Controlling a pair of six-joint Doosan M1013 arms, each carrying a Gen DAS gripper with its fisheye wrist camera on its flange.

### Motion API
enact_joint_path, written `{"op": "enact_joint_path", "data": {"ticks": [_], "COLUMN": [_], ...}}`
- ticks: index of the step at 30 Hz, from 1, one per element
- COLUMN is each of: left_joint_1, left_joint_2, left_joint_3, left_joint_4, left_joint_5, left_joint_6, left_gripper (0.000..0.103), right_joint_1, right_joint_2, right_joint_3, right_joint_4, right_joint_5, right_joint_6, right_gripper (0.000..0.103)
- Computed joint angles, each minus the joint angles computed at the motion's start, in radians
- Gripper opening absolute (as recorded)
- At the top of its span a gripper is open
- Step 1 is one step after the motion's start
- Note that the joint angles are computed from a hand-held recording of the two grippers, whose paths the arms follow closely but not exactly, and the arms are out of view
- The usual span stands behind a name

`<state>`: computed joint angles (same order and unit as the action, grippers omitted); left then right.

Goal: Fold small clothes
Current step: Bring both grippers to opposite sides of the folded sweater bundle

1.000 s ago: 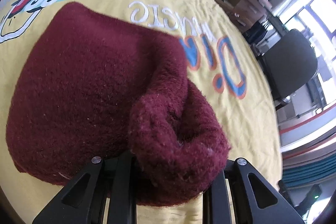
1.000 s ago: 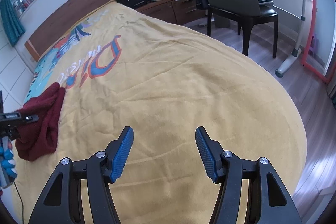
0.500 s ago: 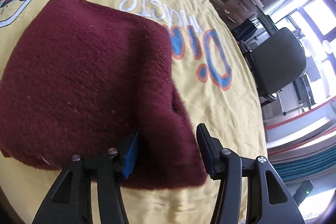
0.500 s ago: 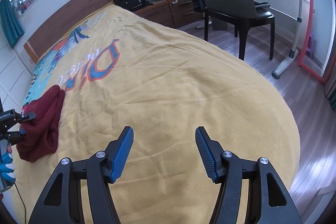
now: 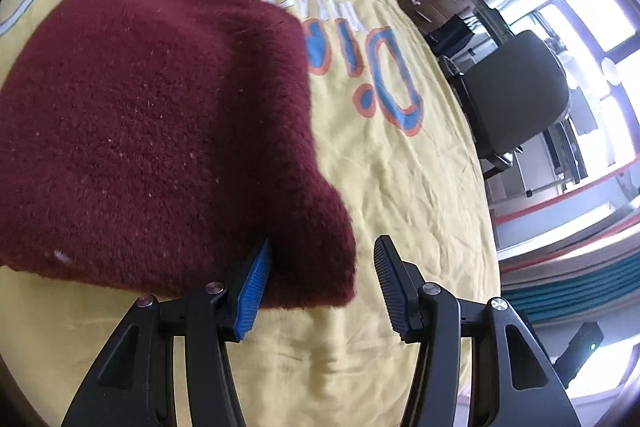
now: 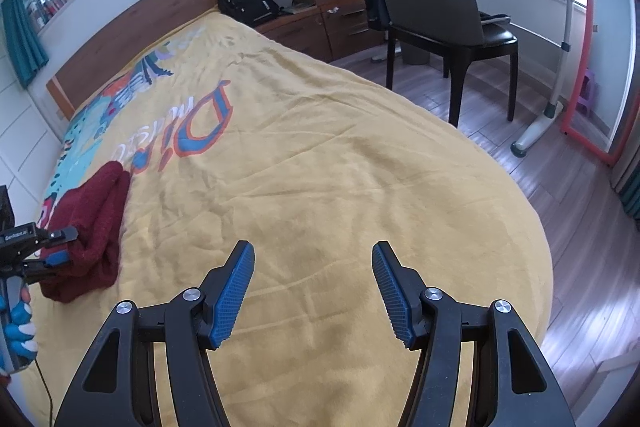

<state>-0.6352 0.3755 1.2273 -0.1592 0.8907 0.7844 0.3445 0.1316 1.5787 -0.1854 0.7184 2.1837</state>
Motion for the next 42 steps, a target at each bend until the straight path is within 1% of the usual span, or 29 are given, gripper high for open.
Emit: {"op": "enact_joint_path", "data": {"ticks": [6,11,19,23,25,30,35,39,42], "left_joint_1": [-0.013,-0.026,-0.034,-0.033,-0.032,-0.019,0.017,0.046,0.069], "left_joint_2": [-0.033,-0.093,-0.206,-0.272,-0.29,-0.338,-0.373,-0.375,-0.363], "left_joint_3": [0.02,0.08,0.218,0.292,0.313,0.369,0.41,0.419,0.415], "left_joint_4": [-0.001,0.033,0.148,0.212,0.236,0.284,0.284,0.269,0.243], "left_joint_5": [-0.018,-0.033,-0.049,-0.057,-0.055,-0.05,-0.061,-0.07,-0.082], "left_joint_6": [0.058,0.073,-0.045,-0.115,-0.143,-0.196,-0.208,-0.187,-0.162], "left_gripper": [0.047,0.047,0.047,0.047,0.047,0.047,0.047,0.047,0.047], "right_joint_1": [0.022,0.046,0.099,0.133,0.147,0.188,0.224,0.241,0.254], "right_joint_2": [-0.014,-0.029,-0.043,-0.036,-0.029,0.009,0.073,0.136,0.19], "right_joint_3": [-0.01,-0.015,-0.027,-0.041,-0.05,-0.098,-0.176,-0.253,-0.323], "right_joint_4": [-0.011,-0.024,-0.047,-0.048,-0.045,-0.026,0.017,0.074,0.114], "right_joint_5": [0.01,0.018,0.03,0.043,0.047,0.064,0.073,0.078,0.087], "right_joint_6": [-0.001,0.007,0.019,0.012,0.005,-0.037,-0.108,-0.174,-0.234], "right_gripper": [0.063,0.063,0.063,0.063,0.063,0.063,0.063,0.063,0.063]}}
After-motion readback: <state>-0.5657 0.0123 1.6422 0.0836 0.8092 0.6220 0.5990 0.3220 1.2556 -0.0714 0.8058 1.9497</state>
